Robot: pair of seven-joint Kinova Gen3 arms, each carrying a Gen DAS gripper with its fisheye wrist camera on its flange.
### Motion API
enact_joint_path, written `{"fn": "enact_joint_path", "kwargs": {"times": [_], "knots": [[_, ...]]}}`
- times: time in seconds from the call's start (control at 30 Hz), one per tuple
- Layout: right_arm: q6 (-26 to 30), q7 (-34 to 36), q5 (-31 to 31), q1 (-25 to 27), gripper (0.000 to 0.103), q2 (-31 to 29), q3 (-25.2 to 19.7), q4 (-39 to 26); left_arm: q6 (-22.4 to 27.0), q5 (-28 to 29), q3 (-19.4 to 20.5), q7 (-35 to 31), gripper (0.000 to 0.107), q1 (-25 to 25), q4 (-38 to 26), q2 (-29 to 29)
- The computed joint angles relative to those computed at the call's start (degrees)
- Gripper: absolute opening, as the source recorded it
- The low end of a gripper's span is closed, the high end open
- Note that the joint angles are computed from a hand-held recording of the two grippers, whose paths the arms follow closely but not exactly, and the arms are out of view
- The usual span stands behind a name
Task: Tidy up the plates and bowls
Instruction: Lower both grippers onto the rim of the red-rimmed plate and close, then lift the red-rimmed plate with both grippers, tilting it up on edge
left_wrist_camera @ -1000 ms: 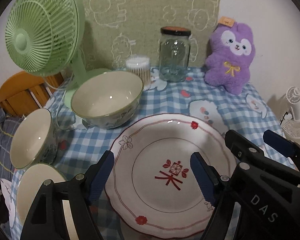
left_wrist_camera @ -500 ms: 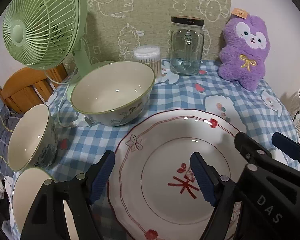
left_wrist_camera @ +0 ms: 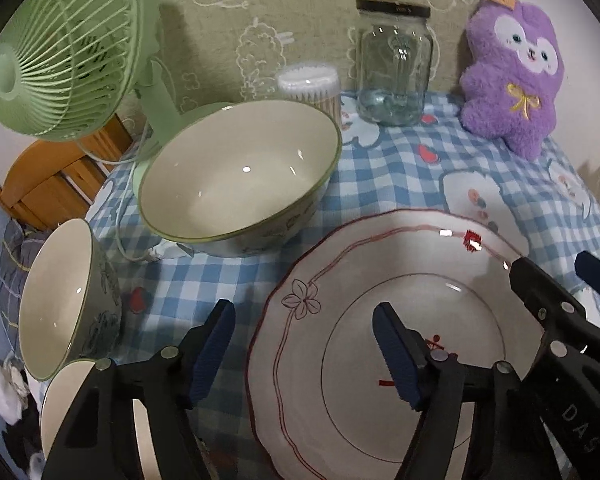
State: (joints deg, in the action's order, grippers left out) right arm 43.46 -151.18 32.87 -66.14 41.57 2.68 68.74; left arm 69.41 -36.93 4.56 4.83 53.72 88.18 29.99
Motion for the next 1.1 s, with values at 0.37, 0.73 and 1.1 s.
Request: {"fn": "enact_joint_path", "kwargs": {"times": [0.37, 0.73, 1.1], "knots": [[3.78, 6.09, -4.18, 1.57, 0.063, 2.24, -1.96, -4.07, 2.06, 0.55, 0.14, 0.39, 0.065, -0.47, -1.62, 1.07], [5.13, 8.96, -6.67, 2.48, 0.059, 2.98, -2.42, -5.61, 4.11, 3.10, -0.25, -3.04, 0.064, -1.05, -3.97, 2.35], [4.39, 10.36, -7.85, 2.85, 0.058, 3.01, -2.50, -5.60, 4.51, 7.67, 0.01, -6.17, 0.065, -3.76, -5.25, 1.94]]}}
